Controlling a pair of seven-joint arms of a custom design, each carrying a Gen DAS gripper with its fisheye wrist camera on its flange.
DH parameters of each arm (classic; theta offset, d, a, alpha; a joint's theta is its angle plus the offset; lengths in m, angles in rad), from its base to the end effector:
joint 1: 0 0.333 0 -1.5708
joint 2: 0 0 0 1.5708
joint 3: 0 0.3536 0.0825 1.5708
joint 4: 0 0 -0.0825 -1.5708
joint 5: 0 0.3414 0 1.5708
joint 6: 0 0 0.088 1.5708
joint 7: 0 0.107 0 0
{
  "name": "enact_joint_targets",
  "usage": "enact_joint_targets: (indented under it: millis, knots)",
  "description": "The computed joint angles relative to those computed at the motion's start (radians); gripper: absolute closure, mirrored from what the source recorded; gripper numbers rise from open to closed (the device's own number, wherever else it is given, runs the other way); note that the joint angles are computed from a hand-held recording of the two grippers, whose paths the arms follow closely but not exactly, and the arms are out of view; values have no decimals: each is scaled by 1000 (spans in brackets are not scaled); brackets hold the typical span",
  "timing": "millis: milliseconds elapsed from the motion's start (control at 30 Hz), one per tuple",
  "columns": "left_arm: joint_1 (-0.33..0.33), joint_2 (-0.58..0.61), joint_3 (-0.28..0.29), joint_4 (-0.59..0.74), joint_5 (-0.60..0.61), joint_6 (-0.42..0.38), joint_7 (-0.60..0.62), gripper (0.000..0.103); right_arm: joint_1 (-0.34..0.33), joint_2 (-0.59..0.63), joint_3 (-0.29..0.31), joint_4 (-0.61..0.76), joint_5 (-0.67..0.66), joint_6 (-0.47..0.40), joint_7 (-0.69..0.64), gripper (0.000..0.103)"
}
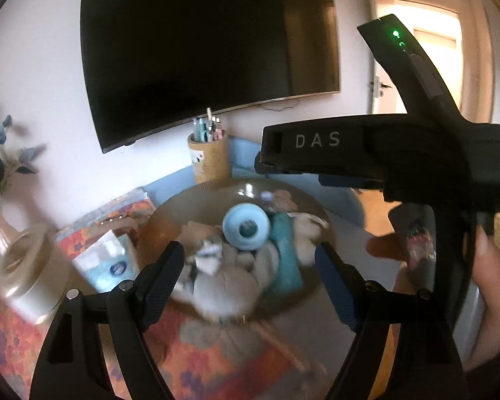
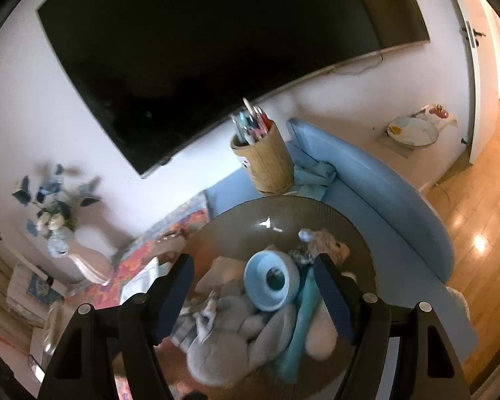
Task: Organize soft objects
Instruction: 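Drop both items into the bowl by opening both grippers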
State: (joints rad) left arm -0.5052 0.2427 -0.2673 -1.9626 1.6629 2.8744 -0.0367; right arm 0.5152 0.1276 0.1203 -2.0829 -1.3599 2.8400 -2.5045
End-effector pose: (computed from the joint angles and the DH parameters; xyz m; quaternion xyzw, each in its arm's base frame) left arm 0.3893 -0.4418 0.4496 -0.3923 0.7916 -0.3800 0.2738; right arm 0.4214 0.3710 0.4691 -0.5101 0.7427 -0.1426 0.4097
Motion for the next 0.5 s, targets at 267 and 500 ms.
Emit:
enact_joint_targets:
  millis: [267,500]
  knots:
    - [96,-340,-6,-355,-84,64,104,23,118,-77,112,-77,-100,-259,122,10]
    - [255,-642,31,-584,-83,-32,64,20,247,107,153,127,10,-313,-269,10]
